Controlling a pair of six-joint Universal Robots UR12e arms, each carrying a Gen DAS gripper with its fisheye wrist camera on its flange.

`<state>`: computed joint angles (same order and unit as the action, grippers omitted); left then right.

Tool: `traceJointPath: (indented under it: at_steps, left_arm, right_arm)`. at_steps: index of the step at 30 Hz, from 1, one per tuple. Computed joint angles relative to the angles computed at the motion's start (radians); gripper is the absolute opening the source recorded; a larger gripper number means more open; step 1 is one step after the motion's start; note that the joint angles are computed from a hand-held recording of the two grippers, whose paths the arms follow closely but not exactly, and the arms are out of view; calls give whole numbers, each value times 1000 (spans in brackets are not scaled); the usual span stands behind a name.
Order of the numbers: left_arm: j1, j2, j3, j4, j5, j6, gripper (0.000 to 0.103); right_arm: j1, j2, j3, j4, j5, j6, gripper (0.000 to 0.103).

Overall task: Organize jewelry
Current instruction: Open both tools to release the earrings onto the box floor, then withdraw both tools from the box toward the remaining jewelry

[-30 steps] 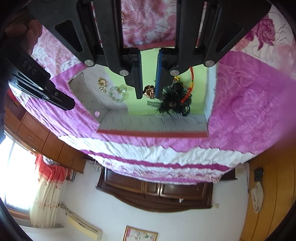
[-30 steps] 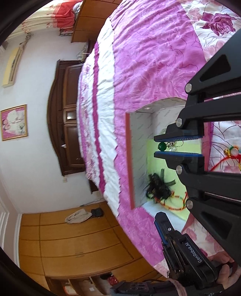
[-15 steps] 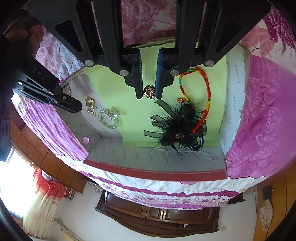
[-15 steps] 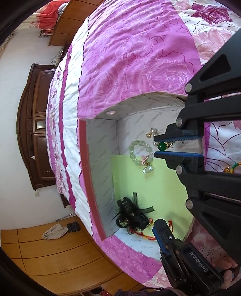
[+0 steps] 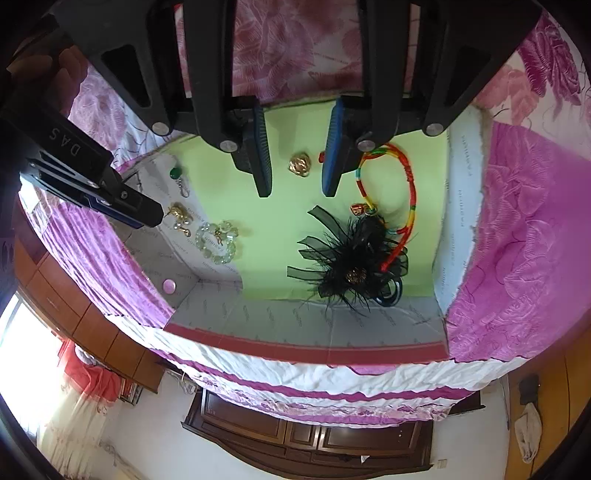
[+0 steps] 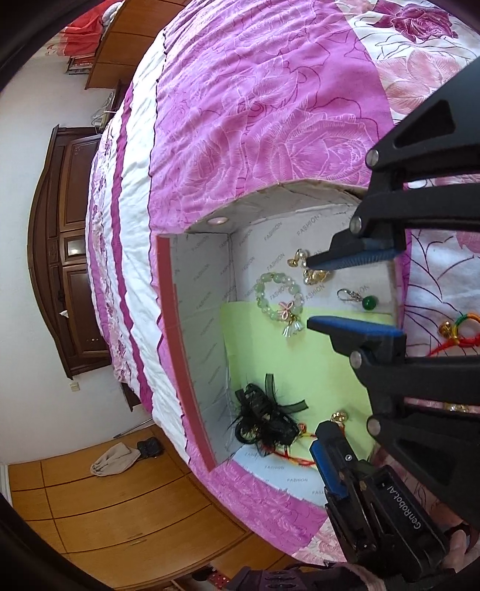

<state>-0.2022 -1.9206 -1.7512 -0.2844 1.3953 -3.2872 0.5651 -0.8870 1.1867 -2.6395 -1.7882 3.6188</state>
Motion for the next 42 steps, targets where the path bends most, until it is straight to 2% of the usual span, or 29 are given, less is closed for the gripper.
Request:
traceJointPath:
  at_steps: [5,14,19,31,34,42]
  left_arm:
    - [1,23,-18,23,12,-13,22]
    - [-5,65,-55,78,46,-20,24]
    - [-8,83,-75,125,66,-31,25]
    - [-16,119,-137,264,107,-74,26]
    - [-15,129,-152,290,111,-82,26]
    - [-19,153,-190,303,137,-70,27]
  right_arm:
    - [5,-18,19,-36,-4,8,29]
    - [24,-57,75,-164,-35,-8,35]
    - [38,-78,111,-245,-61,-23,37]
    - [60,-123,197,-360,-106,-13,41]
    - [65,-133,219,-381,-111,-9,45]
    - [78,-155,257,-388,-116,-20,45]
